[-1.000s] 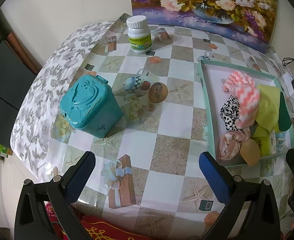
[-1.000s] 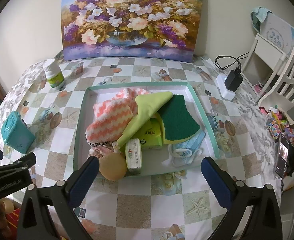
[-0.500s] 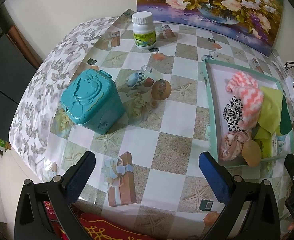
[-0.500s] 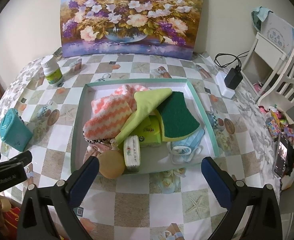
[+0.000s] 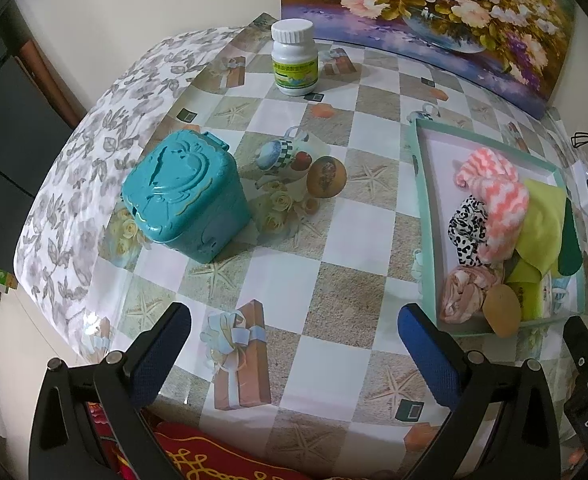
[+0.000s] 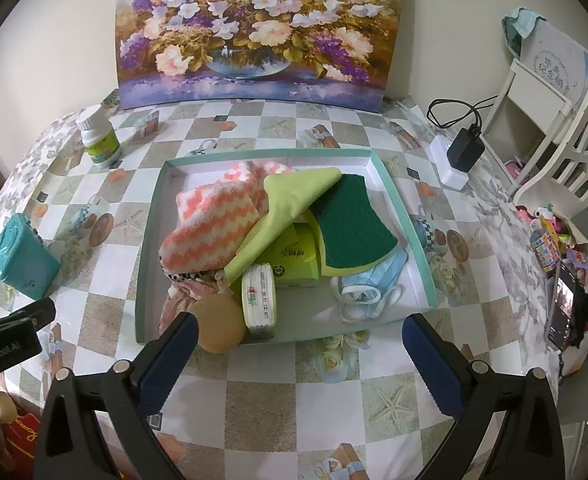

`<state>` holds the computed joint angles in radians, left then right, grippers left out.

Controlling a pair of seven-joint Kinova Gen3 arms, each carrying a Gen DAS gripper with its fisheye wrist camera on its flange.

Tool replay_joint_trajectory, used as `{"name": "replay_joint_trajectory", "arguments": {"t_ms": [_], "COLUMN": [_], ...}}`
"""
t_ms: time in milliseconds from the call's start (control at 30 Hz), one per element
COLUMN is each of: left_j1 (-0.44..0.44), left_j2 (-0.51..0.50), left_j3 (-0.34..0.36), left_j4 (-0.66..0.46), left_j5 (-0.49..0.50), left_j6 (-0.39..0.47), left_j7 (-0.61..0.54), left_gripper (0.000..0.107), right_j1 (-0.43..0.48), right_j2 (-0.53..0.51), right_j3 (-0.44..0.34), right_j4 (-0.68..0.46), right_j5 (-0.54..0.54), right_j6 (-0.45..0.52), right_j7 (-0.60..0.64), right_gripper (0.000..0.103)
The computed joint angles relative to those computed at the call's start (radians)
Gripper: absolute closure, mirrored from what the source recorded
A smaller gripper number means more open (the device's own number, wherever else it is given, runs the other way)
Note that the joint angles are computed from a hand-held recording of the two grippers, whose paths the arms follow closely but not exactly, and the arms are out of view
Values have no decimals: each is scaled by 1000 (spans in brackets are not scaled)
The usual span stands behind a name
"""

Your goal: Organize soft objects

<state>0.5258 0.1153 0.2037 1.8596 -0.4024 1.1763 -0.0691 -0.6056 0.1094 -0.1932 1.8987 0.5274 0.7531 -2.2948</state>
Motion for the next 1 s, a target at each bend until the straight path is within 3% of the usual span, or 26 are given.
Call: {"name": "replay_joint_trajectory", "arguments": {"t_ms": [1000], "left_j1": [3], "left_j2": [0], "left_j3": [4], "left_j4": [-9], "left_j5": [-6], "left_j6": [3], "left_j7": [5], "left_gripper": [5], "right_j1": [0], "right_j2": [14], "right_j3": [5], "right_j4": [-14], "right_j5": [-16], "right_j6": [19], "right_j7": [19], "right_gripper": [0]}}
